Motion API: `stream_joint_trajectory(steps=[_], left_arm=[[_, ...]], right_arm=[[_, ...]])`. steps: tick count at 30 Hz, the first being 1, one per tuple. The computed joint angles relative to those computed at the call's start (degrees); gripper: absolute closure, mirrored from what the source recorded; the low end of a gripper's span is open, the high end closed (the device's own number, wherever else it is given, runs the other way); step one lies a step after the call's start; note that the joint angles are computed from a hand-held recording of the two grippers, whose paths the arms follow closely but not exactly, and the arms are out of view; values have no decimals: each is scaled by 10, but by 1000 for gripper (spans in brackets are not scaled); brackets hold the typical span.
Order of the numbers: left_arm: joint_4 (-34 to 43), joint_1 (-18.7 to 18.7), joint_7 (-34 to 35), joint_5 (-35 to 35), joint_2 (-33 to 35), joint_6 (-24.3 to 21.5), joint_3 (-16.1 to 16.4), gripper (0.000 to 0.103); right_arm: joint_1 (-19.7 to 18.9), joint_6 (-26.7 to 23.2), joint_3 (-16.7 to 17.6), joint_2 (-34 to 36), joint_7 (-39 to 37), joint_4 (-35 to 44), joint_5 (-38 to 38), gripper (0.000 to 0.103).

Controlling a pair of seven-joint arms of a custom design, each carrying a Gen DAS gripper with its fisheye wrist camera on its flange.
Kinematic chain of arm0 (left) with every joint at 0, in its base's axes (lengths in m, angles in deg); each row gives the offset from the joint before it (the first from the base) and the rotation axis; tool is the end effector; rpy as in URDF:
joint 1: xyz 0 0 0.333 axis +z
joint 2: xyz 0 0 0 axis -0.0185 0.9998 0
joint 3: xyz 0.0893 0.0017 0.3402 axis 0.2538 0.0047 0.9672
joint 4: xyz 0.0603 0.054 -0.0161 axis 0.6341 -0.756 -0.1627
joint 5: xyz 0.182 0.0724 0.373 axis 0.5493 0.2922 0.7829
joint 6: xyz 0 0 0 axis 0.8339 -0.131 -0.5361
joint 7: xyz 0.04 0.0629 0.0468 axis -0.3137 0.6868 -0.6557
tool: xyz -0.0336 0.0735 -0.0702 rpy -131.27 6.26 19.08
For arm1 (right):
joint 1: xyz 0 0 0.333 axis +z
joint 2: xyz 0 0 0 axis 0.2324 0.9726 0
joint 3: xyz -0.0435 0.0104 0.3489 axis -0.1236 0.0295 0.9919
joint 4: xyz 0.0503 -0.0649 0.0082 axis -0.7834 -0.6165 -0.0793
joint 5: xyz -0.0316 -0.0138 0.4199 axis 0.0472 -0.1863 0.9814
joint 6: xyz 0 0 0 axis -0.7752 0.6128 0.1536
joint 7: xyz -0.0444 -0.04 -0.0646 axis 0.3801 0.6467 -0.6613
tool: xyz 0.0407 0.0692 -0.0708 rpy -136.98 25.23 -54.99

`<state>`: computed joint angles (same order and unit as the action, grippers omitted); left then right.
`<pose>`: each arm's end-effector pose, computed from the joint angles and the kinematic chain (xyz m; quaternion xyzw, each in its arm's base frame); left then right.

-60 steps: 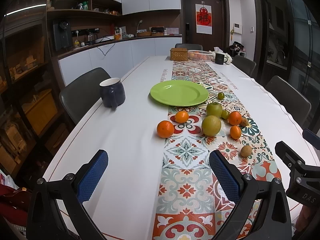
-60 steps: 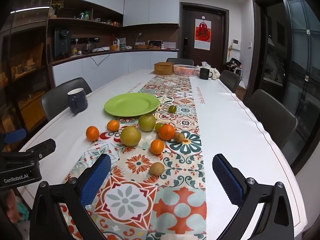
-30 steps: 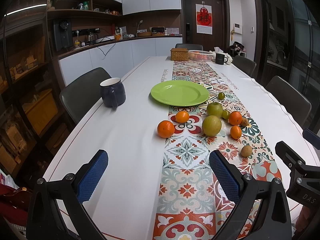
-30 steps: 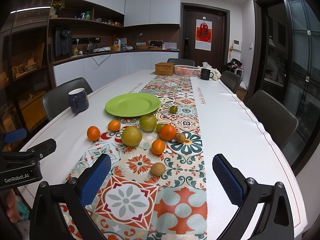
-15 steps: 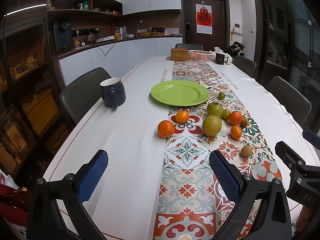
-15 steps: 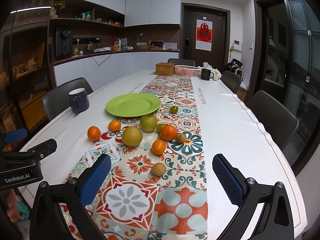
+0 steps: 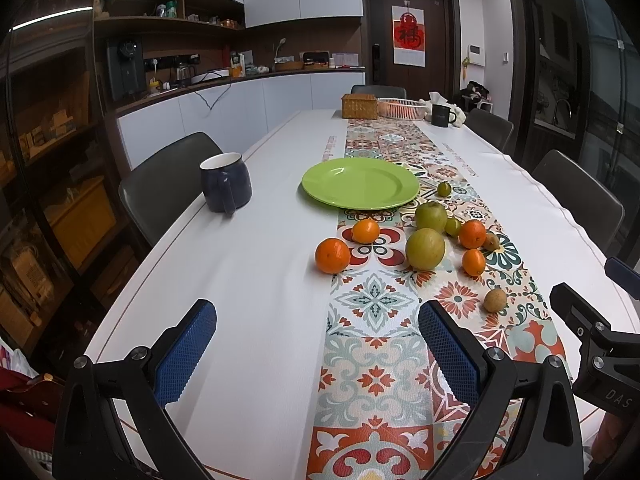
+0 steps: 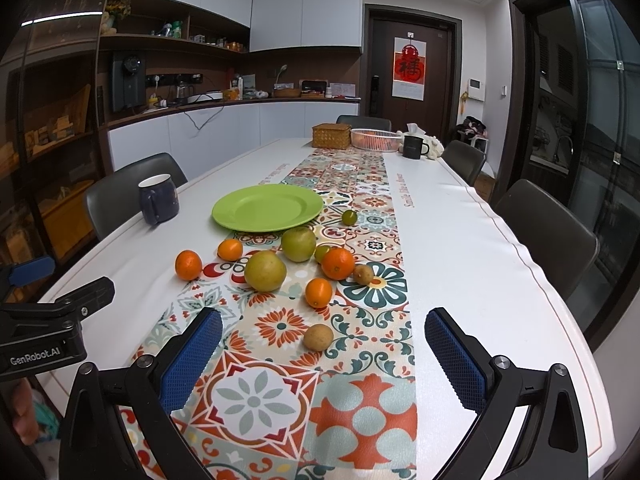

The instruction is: Organize fruits

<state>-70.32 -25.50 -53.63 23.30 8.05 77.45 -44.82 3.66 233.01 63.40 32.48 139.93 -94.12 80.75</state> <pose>0.6448 -0.3485 0.4276 -0.7157 0.5385 -0.2479 0.3693 0.6961 0.1373 0.4193 -0.7161 0.4941 -0.2969 0.3935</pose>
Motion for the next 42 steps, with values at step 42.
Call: stream_joint_trajectory(steps=[42], left_arm=[[260,26,411,-208,224,162,28,25]], right_arm=[[140,-251,-141,120,-156,213,189,39]])
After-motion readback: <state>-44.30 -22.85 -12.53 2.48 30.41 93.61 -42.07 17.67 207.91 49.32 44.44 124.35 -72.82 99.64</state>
